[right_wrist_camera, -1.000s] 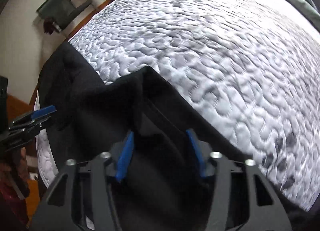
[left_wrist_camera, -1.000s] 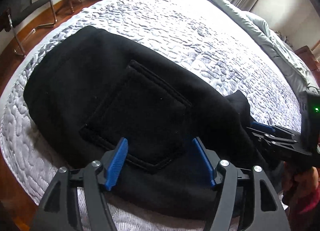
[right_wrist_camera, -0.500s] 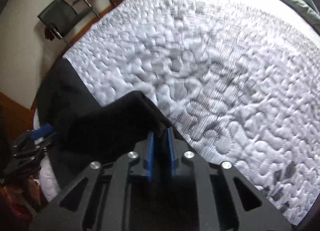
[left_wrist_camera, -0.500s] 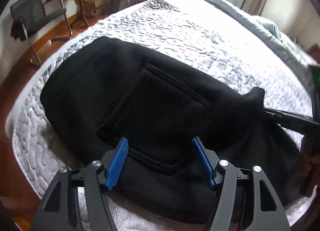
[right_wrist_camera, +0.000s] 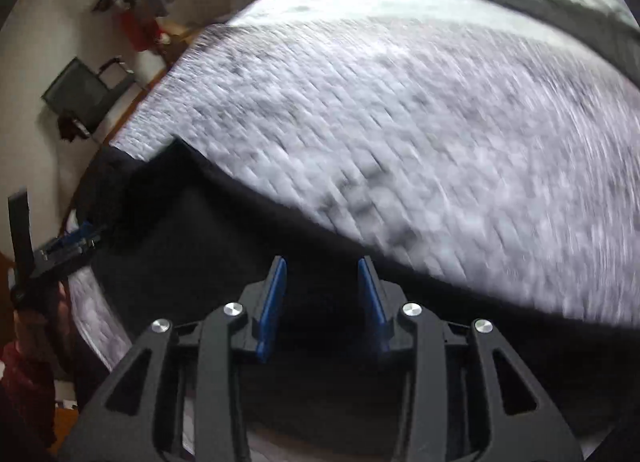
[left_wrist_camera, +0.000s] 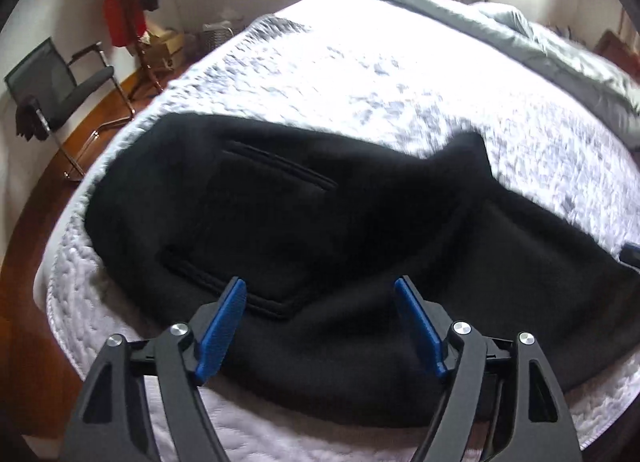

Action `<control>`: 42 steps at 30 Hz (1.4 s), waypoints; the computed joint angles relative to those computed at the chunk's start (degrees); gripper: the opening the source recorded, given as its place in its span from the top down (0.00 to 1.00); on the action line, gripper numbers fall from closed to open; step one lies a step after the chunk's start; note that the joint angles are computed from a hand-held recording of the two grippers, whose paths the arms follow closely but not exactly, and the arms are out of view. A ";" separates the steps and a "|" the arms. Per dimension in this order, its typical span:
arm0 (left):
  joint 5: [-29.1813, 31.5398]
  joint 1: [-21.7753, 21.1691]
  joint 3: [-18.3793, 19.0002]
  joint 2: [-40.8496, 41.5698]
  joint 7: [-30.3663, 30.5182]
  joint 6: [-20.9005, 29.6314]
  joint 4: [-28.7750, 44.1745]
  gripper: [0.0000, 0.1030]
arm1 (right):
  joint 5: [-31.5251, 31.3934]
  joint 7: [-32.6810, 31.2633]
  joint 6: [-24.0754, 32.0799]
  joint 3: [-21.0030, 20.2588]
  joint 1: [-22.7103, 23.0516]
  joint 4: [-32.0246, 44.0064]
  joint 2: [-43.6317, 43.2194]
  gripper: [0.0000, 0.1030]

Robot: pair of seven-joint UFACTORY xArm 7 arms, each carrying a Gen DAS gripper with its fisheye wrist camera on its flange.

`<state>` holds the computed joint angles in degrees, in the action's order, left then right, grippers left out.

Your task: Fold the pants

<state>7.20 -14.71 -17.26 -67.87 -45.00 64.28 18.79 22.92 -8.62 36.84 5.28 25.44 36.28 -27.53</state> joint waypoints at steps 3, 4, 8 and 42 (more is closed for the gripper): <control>0.87 0.76 -1.81 5.75 -0.97 -2.54 -0.43 0.15 | -2.69 4.00 -0.28 1.27 -2.75 -3.54 1.80 0.72; 2.13 1.04 -2.94 7.15 -1.40 -2.96 -0.03 0.14 | -2.12 3.33 -2.17 0.67 -2.45 -4.80 2.29 0.75; 1.99 -0.02 -1.97 8.42 -3.18 -0.91 2.23 0.15 | 1.51 1.29 -0.34 -2.54 -1.96 -5.89 -1.40 0.63; 0.95 -13.58 -7.83 32.86 -16.37 -11.57 15.58 0.15 | 8.40 -12.06 14.57 -27.75 -32.80 -9.91 -10.65 0.90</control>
<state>8.15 -28.29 -25.09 -35.01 -61.37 52.71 34.36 31.31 -20.68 51.41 -22.47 -7.37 26.37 -38.18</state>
